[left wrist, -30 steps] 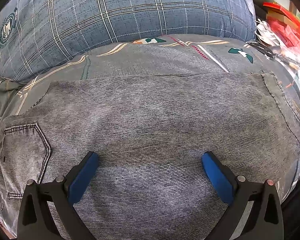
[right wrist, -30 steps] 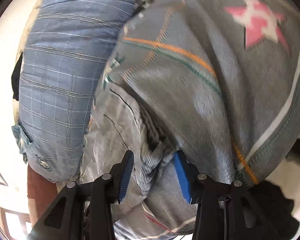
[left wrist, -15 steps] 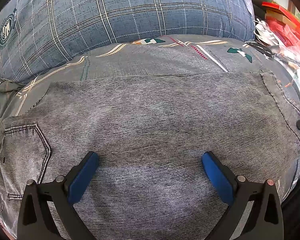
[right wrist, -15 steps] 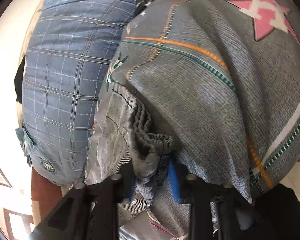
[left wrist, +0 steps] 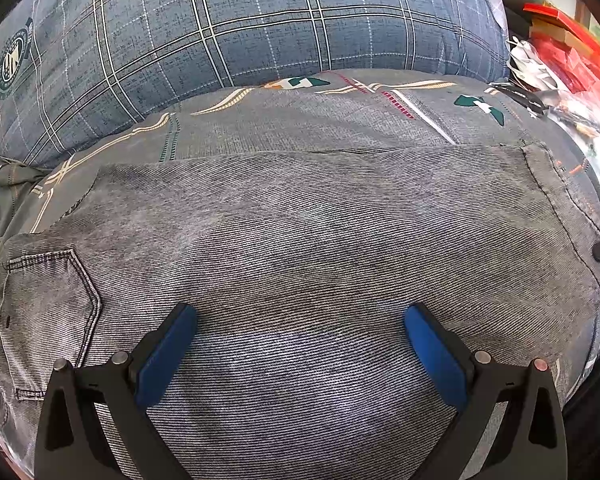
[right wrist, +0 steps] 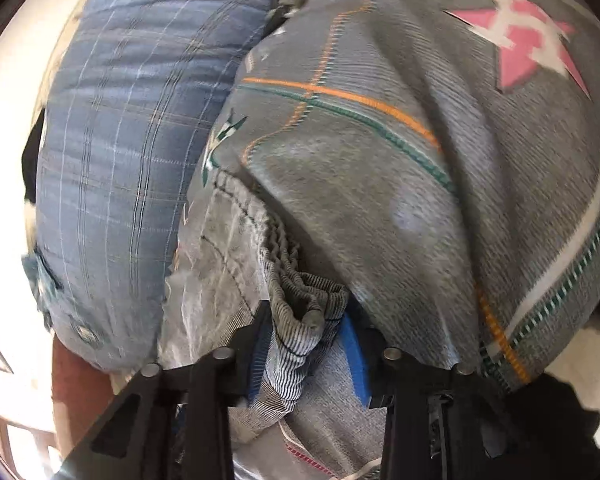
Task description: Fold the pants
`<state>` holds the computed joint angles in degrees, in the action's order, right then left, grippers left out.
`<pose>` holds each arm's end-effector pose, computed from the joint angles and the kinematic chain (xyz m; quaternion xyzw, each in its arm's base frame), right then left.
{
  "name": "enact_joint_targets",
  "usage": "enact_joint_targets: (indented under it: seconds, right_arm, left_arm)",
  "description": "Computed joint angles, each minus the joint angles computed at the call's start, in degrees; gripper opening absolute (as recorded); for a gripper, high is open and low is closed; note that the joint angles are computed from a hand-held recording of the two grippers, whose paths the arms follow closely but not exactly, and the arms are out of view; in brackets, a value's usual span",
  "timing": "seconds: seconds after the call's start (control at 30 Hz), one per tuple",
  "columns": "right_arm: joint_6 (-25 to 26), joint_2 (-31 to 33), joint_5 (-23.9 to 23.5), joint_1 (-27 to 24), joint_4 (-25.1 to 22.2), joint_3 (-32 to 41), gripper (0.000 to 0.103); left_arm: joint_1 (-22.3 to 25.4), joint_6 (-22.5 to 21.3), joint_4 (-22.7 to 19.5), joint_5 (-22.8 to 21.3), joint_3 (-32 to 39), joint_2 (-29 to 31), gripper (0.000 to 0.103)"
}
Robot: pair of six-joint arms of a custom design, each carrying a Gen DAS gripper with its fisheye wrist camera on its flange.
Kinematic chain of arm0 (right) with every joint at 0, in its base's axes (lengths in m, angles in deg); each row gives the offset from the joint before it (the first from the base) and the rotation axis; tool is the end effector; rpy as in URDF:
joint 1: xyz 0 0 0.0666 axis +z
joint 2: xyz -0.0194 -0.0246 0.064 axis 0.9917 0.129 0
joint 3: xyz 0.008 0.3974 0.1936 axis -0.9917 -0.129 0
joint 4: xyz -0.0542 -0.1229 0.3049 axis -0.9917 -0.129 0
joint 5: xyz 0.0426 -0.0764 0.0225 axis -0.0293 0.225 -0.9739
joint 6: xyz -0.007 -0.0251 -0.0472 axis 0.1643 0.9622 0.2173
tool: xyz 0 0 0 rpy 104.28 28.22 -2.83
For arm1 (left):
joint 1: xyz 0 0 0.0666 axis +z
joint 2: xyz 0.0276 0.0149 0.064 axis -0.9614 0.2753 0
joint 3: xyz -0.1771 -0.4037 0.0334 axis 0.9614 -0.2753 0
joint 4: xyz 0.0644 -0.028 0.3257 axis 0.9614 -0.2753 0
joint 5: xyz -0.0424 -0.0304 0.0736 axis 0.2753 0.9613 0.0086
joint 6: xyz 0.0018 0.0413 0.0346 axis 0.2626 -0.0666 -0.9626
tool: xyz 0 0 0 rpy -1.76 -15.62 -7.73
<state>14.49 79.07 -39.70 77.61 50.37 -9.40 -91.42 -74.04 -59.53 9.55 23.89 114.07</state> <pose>0.5113 -0.0310 0.3632 0.3706 0.8494 0.2991 0.2276 0.5850 -0.1799 0.4300 0.0656 0.9606 -0.0074 0.2699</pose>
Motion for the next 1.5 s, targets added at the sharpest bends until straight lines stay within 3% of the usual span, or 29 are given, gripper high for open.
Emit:
enact_joint_targets:
  seconds: [0.3,0.47,0.5,0.6,0.7,0.83,0.87,0.9,0.93,0.97,1.0,1.13,1.17,1.33,1.47,1.5]
  right_arm:
    - [12.52,-0.70,11.47,5.16,-6.97,7.56,0.024]
    - [23.48,-0.51,17.67,12.71,-9.55,15.55,0.023]
    - [25.79,-0.37,18.68,14.65,-9.54,16.92,0.023]
    - [32.83,1.34,20.12,21.39,-10.47,20.90,0.023]
    - [34.81,4.86,18.96,26.67,-10.89,22.14,0.023]
    - [34.32,11.55,12.74,30.45,-12.94,22.07,0.027]
    - [34.34,12.63,11.64,30.90,-11.55,20.84,0.031]
    - [35.10,11.23,13.90,31.55,-7.27,18.26,0.033]
    - [35.51,10.65,13.78,31.65,-5.87,17.26,0.038]
    - [35.25,10.60,11.15,31.12,-6.73,17.59,0.055]
    - [33.61,9.93,8.26,30.37,-6.53,17.02,0.065]
    - [26.87,4.70,0.79,26.28,-0.42,10.26,0.067]
    - [23.01,3.05,-0.77,24.62,1.96,8.06,0.067]
    - [12.83,-1.75,-0.62,18.10,7.22,0.15,0.067]
    - [10.45,-2.67,-1.49,15.04,7.10,-1.39,0.067]
    - [10.19,-2.70,-1.96,14.78,7.08,-1.36,0.067]
  left_arm:
    - [-0.31,0.49,-3.34,-1.22,2.79,1.30,0.103]
    - [0.71,1.56,-7.27,0.99,6.27,2.07,0.098]
    - [1.17,2.01,-6.60,1.47,5.67,1.36,0.094]
    - [4.78,5.21,-1.54,4.72,1.22,-3.63,0.093]
    - [9.56,8.41,2.40,2.40,-4.09,-8.81,0.093]
    - [16.37,11.84,3.86,-0.69,-9.45,-13.43,0.093]
    - [17.67,11.86,3.35,-0.78,-9.92,-13.90,0.093]
    - [18.67,11.71,2.66,-0.18,-10.05,-14.18,0.093]
    - [19.17,11.35,2.40,0.81,-9.98,-14.34,0.093]
    - [19.28,11.12,2.35,1.57,-9.74,-14.38,0.093]
    - [18.89,10.92,2.35,2.20,-9.48,-14.50,0.093]
    - [16.07,9.66,2.05,6.42,-6.43,-13.29,0.093]
    - [15.29,9.33,1.97,7.75,-5.65,-12.98,0.093]
    - [9.77,6.94,0.61,9.19,-1.89,-10.67,0.093]
    - [5.52,1.58,-6.58,0.69,0.35,-6.08,0.093]
    - [4.76,-0.04,-9.64,-3.37,0.12,-4.30,0.093]
